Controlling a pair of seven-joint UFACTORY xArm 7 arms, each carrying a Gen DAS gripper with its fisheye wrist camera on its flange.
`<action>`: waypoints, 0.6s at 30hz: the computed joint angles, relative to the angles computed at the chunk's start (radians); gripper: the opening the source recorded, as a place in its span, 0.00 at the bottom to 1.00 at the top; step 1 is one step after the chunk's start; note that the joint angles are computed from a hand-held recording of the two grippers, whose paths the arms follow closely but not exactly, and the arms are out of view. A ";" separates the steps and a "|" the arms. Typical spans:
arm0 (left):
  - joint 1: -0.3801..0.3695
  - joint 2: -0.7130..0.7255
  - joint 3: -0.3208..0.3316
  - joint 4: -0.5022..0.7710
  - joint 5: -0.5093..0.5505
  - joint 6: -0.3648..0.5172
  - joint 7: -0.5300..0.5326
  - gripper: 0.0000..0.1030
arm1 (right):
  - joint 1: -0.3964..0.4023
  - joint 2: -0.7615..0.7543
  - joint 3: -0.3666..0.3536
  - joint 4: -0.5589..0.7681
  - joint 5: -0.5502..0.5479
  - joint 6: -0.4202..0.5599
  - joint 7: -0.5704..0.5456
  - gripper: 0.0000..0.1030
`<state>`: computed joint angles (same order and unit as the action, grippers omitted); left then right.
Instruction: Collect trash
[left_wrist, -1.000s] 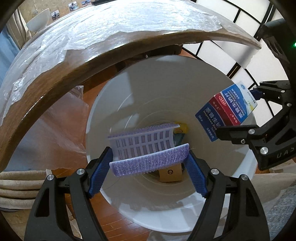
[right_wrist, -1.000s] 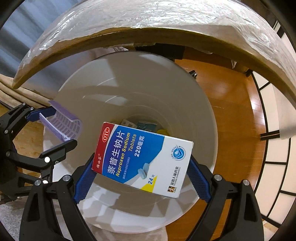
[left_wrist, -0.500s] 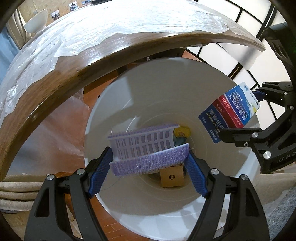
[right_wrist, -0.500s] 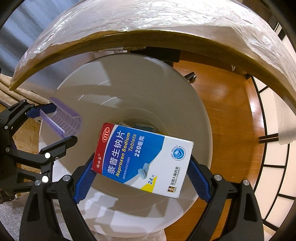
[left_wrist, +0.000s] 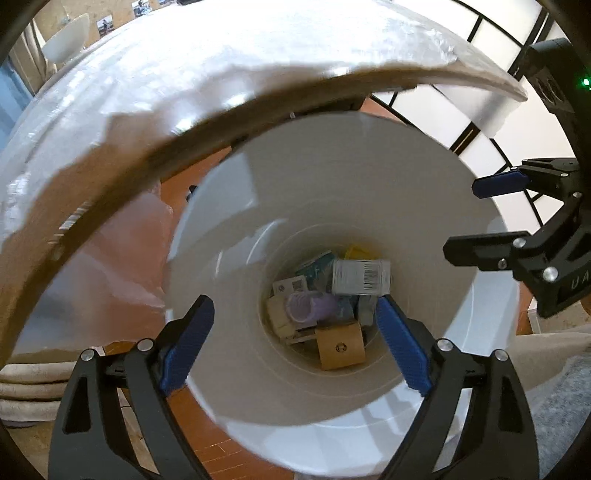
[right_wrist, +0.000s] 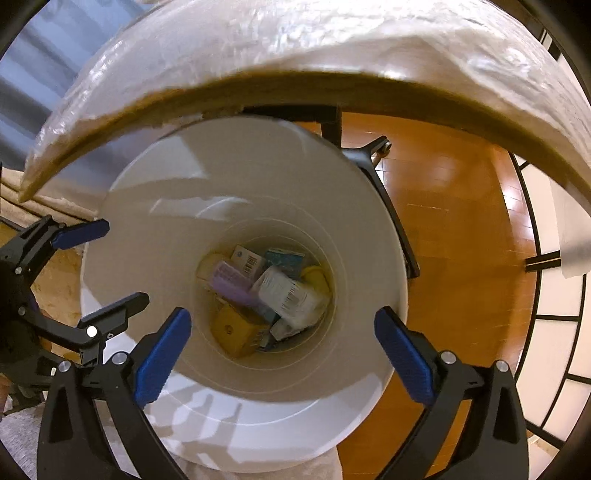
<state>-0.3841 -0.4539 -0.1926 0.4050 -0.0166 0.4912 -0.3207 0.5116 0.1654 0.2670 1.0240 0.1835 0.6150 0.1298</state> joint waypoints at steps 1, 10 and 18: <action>-0.003 -0.028 0.000 -0.003 -0.003 0.006 -0.003 0.88 | -0.001 -0.013 0.001 -0.003 0.006 -0.001 -0.003 0.95; 0.151 -0.175 0.013 0.101 0.029 -0.043 -0.063 0.98 | -0.035 -0.066 -0.036 0.105 -0.016 -0.099 -0.024 0.95; 0.518 0.159 -0.119 0.362 0.398 -0.136 -0.351 0.98 | -0.034 0.265 -0.169 0.550 -0.342 -0.043 0.183 0.95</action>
